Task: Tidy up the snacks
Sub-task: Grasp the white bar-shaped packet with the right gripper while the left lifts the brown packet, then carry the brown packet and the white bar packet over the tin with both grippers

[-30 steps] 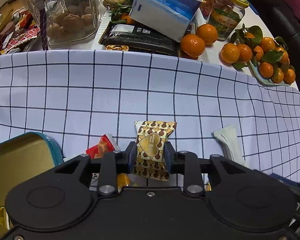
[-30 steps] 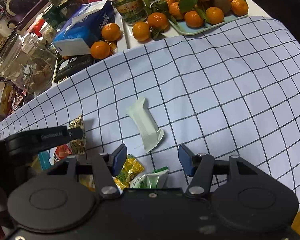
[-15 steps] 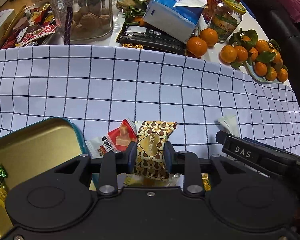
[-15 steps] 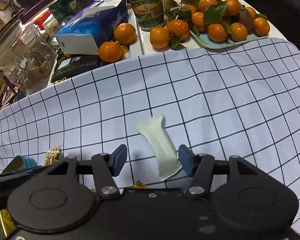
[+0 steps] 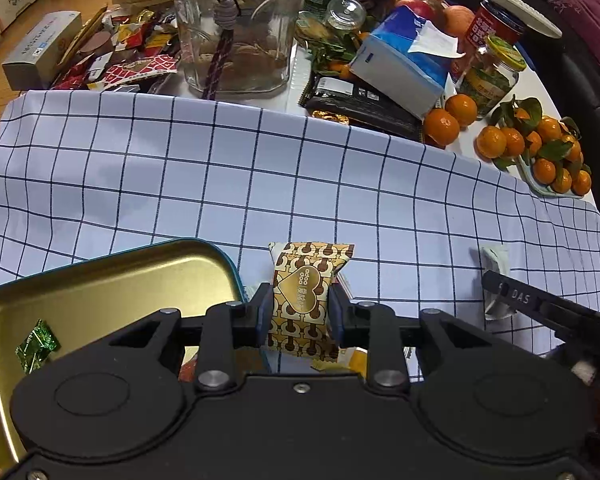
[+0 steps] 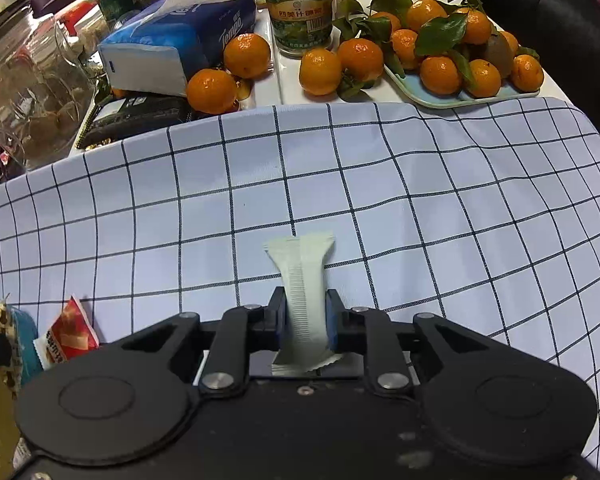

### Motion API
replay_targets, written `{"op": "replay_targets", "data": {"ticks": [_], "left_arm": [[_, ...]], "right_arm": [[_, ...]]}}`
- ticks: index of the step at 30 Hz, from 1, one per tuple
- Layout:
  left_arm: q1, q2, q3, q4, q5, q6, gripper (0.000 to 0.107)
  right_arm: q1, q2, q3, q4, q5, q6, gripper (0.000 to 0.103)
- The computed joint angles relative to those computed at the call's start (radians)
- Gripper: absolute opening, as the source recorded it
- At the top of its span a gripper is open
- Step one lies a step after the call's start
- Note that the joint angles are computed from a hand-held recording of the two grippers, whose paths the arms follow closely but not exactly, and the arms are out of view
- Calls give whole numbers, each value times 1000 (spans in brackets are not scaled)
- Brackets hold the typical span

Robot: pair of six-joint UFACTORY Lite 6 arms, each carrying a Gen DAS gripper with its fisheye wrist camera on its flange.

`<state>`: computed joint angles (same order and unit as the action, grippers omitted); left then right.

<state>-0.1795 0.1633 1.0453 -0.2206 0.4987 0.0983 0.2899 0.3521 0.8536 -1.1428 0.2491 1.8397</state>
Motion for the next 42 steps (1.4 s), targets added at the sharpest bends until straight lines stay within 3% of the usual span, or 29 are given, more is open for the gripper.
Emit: {"op": "replay_targets", "data": {"ticks": [6, 10, 15, 23, 30, 35, 39, 42], "left_arm": [[18, -117, -89, 139, -44, -96, 37], [60, -239, -185, 237, -70, -135, 37], [199, -365, -297, 175, -60, -40, 37], [442, -523, -405, 134, 1, 109, 37], [714, -624, -410, -1, 77, 460, 38], [898, -554, -335, -145, 112, 684, 38], [968, -438, -279, -211, 138, 708, 38], [934, -409, -287, -117, 78, 597, 37]], "right_arm": [[-12, -186, -103, -84, -71, 152, 21], [33, -321, -173, -62, -72, 146, 21], [163, -487, -270, -121, 14, 212, 21], [421, -717, -414, -4, 130, 244, 21], [710, -720, -392, -49, 277, 374, 21], [870, -630, -323, -99, 355, 450, 21], [942, -558, -256, -87, 369, 463, 21], [973, -498, -191, -69, 365, 418, 21]]}}
